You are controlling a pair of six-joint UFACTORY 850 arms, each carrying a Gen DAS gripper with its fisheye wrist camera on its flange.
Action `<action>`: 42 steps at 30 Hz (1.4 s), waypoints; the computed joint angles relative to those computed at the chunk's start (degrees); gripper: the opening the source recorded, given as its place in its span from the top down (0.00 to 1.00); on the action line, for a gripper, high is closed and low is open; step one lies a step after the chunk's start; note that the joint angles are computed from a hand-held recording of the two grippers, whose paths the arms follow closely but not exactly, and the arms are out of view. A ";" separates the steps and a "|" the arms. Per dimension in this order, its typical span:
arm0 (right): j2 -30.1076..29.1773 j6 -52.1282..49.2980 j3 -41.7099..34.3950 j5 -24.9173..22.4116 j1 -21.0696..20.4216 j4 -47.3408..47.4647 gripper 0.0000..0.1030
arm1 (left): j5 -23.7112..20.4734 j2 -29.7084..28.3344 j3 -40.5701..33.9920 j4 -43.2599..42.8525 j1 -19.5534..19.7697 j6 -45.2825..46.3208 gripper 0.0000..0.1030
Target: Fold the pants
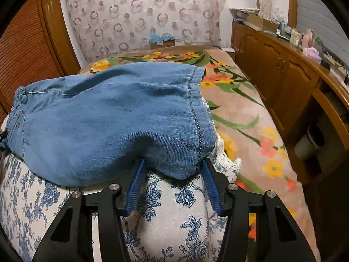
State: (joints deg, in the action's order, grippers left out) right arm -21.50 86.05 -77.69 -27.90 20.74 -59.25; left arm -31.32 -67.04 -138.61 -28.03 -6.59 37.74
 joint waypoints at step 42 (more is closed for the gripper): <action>8.91 29.13 11.20 -3.28 4.52 -35.86 0.90 | 9.54 18.60 24.09 -38.91 0.41 40.21 0.78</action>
